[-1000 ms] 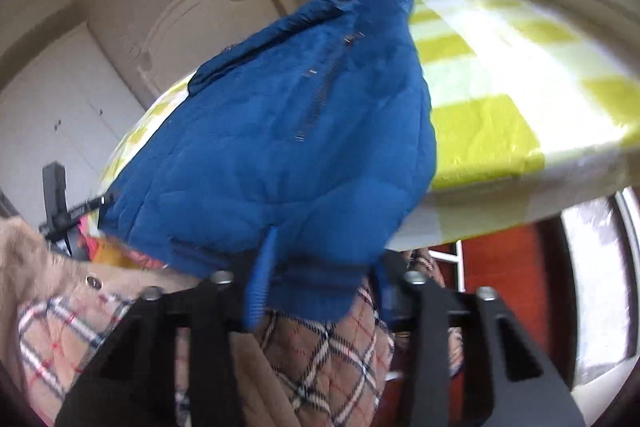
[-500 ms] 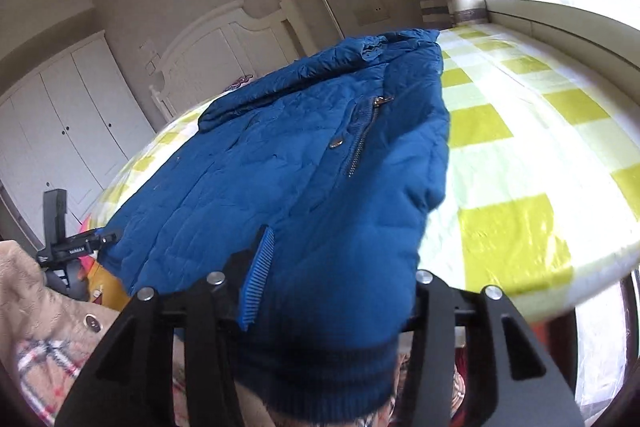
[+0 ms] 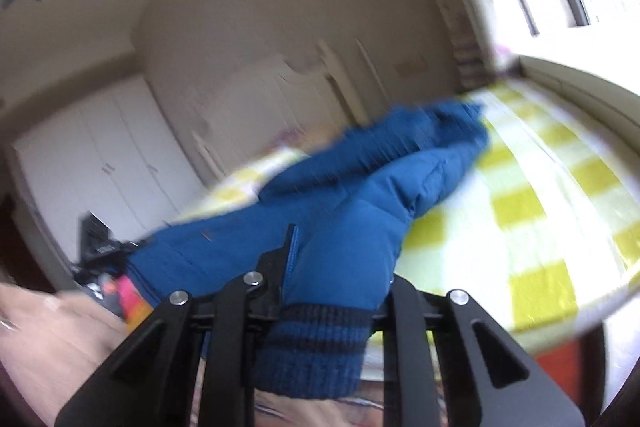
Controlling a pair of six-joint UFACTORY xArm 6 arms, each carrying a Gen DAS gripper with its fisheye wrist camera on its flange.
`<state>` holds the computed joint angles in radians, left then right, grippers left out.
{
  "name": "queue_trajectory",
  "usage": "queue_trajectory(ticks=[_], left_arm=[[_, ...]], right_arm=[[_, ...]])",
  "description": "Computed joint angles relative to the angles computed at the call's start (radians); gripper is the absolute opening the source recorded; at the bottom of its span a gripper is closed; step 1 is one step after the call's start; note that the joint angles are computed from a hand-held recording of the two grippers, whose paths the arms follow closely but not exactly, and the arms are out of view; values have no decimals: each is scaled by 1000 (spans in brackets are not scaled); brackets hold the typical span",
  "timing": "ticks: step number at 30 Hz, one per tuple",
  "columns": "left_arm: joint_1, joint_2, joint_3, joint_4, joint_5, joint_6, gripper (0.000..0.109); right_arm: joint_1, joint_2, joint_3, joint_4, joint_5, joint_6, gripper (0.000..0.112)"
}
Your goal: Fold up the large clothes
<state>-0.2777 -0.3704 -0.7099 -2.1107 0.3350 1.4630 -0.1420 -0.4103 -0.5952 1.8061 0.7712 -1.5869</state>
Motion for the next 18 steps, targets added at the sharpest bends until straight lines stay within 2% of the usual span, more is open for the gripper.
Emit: queue_trajectory(ticks=[3, 5, 7, 9, 11, 12, 14, 15, 16, 17, 18], left_arm=[[41, -152, 61, -24, 68, -18, 5], [55, -242, 90, -31, 79, -5, 5], [54, -313, 91, -36, 60, 19, 6], [45, -301, 48, 34, 30, -38, 7], [43, -200, -38, 171, 5, -184, 8], [51, -118, -98, 243, 9, -276, 8], [73, 92, -265, 411, 25, -464, 8], [90, 189, -350, 499, 42, -559, 8], [101, 292, -442, 570, 51, -663, 9], [129, 396, -540, 675, 92, -768, 10], [152, 493, -630, 769, 130, -873, 11]], right_arm=[[-45, -130, 29, -12, 118, 53, 19], [-83, -226, 44, -19, 190, 67, 19], [-110, -279, 40, -16, 221, 78, 19], [-107, -271, -5, -20, 197, 97, 20], [-43, -178, -103, -51, 82, 126, 20], [-21, -122, -148, -65, 55, 151, 21], [15, 79, -314, -111, -3, 285, 21], [16, 160, -386, -156, -6, 336, 24], [37, 265, -483, -191, -51, 429, 27], [41, 369, -582, -255, -59, 485, 30], [43, 463, -673, -323, -68, 575, 39]])
